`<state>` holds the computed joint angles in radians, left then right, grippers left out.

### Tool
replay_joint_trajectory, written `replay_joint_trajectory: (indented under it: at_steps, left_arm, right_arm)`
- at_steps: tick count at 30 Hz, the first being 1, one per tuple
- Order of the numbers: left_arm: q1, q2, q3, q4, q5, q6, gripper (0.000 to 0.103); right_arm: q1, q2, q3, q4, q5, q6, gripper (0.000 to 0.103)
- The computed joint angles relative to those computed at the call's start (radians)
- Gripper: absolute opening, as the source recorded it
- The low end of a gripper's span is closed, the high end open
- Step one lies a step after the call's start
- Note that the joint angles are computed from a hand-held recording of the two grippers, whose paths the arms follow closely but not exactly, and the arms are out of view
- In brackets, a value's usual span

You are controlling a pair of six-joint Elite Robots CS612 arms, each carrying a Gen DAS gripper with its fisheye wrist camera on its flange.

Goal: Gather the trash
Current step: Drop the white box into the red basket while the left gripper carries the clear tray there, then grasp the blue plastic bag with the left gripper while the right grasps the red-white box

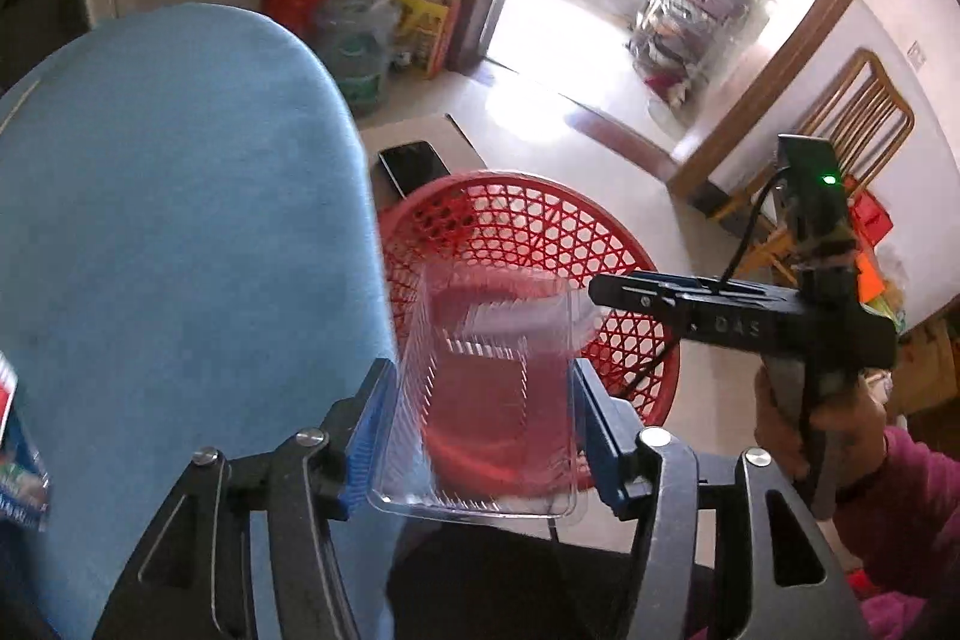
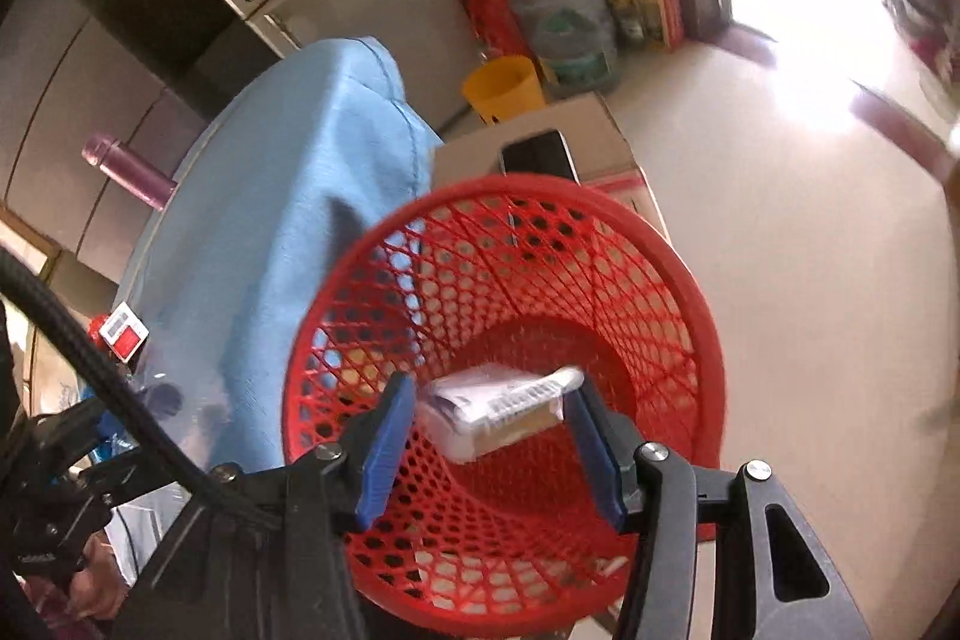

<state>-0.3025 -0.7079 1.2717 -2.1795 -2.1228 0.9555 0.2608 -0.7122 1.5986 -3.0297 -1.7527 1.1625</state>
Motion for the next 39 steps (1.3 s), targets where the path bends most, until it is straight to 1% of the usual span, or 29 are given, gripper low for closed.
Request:
replay_joint_trajectory:
  at_steps: [3,5,7,11,13,14,16,17,18,20,23,25,27,31,32,33,34,35,37,38,39]
  left_arm:
    - [-0.009,-0.006,0.01,0.001,0.012,-0.013,0.062]
    - [0.001,-0.006,0.004,0.004,0.006,-0.024,0.062]
    - [0.016,-0.013,0.013,-0.02,-0.002,-0.031,0.062]
    - [0.061,-0.032,0.052,-0.171,0.003,-0.09,0.064]
    - [0.093,-0.038,0.073,-0.281,0.017,-0.147,0.067]
    - [0.11,-0.04,0.083,-0.348,0.033,-0.185,0.068]
    - [0.141,-0.036,0.092,-0.453,0.066,-0.259,0.07]
    - [0.151,-0.033,0.09,-0.479,0.079,-0.287,0.071]
    - [0.168,-0.026,0.083,-0.515,0.105,-0.335,0.071]
    - [0.193,-0.01,0.062,-0.548,0.147,-0.416,0.071]
    - [0.232,0.029,0.001,-0.558,0.202,-0.549,0.071]
    - [0.244,0.049,-0.031,-0.556,0.226,-0.606,0.071]
    - [0.252,0.064,-0.061,-0.539,0.22,-0.637,0.071]
    - [0.252,0.093,-0.101,-0.543,0.218,-0.636,0.072]
    - [0.253,0.104,-0.12,-0.523,0.198,-0.638,0.072]
    - [0.254,0.112,-0.134,-0.504,0.172,-0.636,0.073]
    - [0.255,0.123,-0.151,-0.479,0.141,-0.629,0.075]
    - [0.255,0.132,-0.167,-0.456,0.126,-0.621,0.076]
    - [0.246,0.15,-0.196,-0.418,0.13,-0.598,0.076]
    - [0.239,0.156,-0.201,-0.418,0.14,-0.594,0.076]
    - [0.237,0.165,-0.213,-0.411,0.149,-0.592,0.076]
  right_arm:
    - [-0.001,-0.008,0.013,-0.008,-0.015,0.002,0.058]
    - [0.003,-0.015,0.017,-0.015,-0.034,-0.003,0.058]
    - [0.008,-0.017,0.011,-0.011,-0.057,-0.024,0.058]
    - [0.009,0.006,-0.047,-0.023,-0.047,-0.082,0.058]
    - [0.012,0.021,-0.087,-0.027,-0.037,-0.117,0.058]
    - [0.014,0.028,-0.105,-0.03,-0.031,-0.135,0.058]
    - [0.018,0.046,-0.146,-0.034,-0.015,-0.173,0.058]
    - [0.02,0.057,-0.172,-0.035,0.0,-0.195,0.058]
    - [0.022,0.07,-0.199,-0.037,0.019,-0.214,0.058]
    - [0.025,0.093,-0.252,-0.027,0.055,-0.242,0.058]
    - [0.03,0.135,-0.341,-0.001,0.12,-0.284,0.058]
    - [0.034,0.168,-0.414,0.033,0.165,-0.316,0.058]
    - [0.037,0.201,-0.491,0.072,0.195,-0.351,0.058]
    - [0.04,0.275,-0.667,0.161,0.227,-0.444,0.058]
    - [0.038,0.29,-0.7,0.175,0.238,-0.462,0.064]
    - [0.038,0.316,-0.754,0.194,0.248,-0.483,0.067]
    - [0.037,0.343,-0.808,0.212,0.26,-0.503,0.069]
    - [0.036,0.366,-0.856,0.234,0.272,-0.517,0.07]
    - [0.035,0.421,-0.968,0.296,0.287,-0.539,0.07]
    - [0.034,0.439,-1.003,0.314,0.293,-0.542,0.071]
    - [0.033,0.473,-1.071,0.349,0.306,-0.547,0.071]
